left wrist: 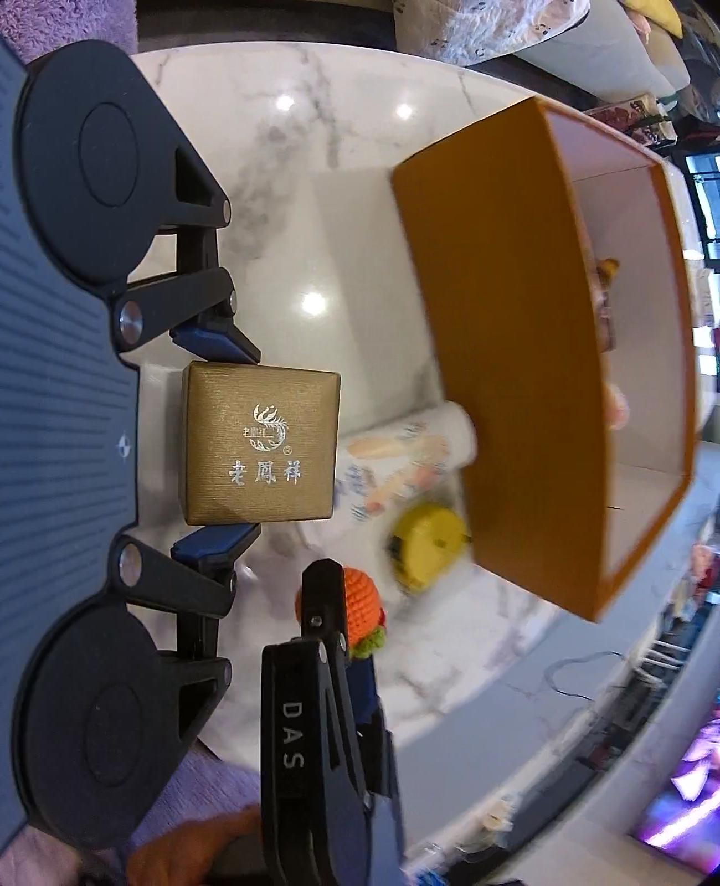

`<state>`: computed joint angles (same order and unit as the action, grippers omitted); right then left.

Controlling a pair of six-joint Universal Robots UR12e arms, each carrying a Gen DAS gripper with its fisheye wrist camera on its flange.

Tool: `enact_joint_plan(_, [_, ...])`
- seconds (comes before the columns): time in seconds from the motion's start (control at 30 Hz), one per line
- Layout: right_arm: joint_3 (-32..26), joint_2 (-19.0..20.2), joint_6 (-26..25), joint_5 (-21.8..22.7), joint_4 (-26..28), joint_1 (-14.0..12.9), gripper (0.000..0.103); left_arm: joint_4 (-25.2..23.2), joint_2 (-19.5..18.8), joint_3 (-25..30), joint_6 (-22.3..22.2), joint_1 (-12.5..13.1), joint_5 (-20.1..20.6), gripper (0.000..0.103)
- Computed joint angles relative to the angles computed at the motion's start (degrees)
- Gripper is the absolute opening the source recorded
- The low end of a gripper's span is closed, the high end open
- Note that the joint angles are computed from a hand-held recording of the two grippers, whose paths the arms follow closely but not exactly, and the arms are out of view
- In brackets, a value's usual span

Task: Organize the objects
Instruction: 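Grasp the gold box with the left tool while the right tool grasps the orange persimmon, then carry the gold box into the orange box and open the left tool while the right tool carries the persimmon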

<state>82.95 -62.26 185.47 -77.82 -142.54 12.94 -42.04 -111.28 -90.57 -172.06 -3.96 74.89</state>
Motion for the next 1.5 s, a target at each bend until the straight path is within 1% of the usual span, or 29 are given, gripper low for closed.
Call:
enact_joint_plan(0.07, [-0.2, -0.2, 0.1, -0.2, -0.9, -0.2, 0.055, 1.3, 0.4, -0.1, -1.0, 0.5, -2.0, 0.069])
enact_joint_plan(0.2, [-0.8, -0.7, 0.1, -0.4, -3.8, -0.7, 0.055, 5.3, 1.1, 0.1, -2.9, 1.1, -3.8, 0.069])
enact_joint_plan(0.3, [-1.7, -0.8, -1.1, -0.6, -6.4, -0.9, 0.055, 7.6, 1.0, 1.0, -5.3, 1.9, -6.0, 0.069])
enact_joint_plan(0.37, [-2.9, -0.5, -2.3, -0.9, -7.5, -1.0, 0.055, 9.3, 0.7, 2.1, -6.8, 2.2, -6.7, 0.069])
enact_joint_plan(0.5, [-6.3, 1.0, -4.5, -1.4, -8.6, -1.2, 0.055, 12.7, -1.0, 5.2, -10.0, 2.5, -6.1, 0.069])
enact_joint_plan(0.63, [-10.8, 3.5, -5.3, -1.6, -9.1, -1.2, 0.055, 12.9, -3.9, 10.0, -12.7, 2.7, -6.5, 0.069])
enact_joint_plan(0.77, [-16.3, 6.7, -7.3, -1.7, -7.9, -1.4, 0.055, 11.1, -7.3, 15.3, -14.7, 2.3, -5.8, 0.069])
enact_joint_plan(0.97, [-25.4, 11.9, -16.6, -3.1, -2.9, -1.5, 0.055, 5.2, -13.8, 25.2, -16.5, 1.9, -6.3, 0.069])
enact_joint_plan(1.1, [-30.7, 15.1, -20.2, -3.9, 0.8, -1.8, 0.055, 1.7, -17.5, 30.1, -17.3, 1.2, -5.5, 0.069])
enact_joint_plan(1.2, [-33.2, 16.8, -22.9, -4.6, 2.2, -2.1, 0.055, -1.4, -20.3, 33.5, -17.4, 1.0, -5.8, 0.069])
enact_joint_plan(1.33, [-35.4, 18.6, -25.6, -6.4, 2.3, -1.8, 0.055, -4.6, -23.5, 37.3, -18.9, 0.9, -6.8, 0.069])
enact_joint_plan(1.5, [-37.4, 20.2, -28.7, -6.0, 3.5, -1.9, 0.055, -6.9, -26.4, 40.8, -20.1, 0.8, -6.7, 0.069])
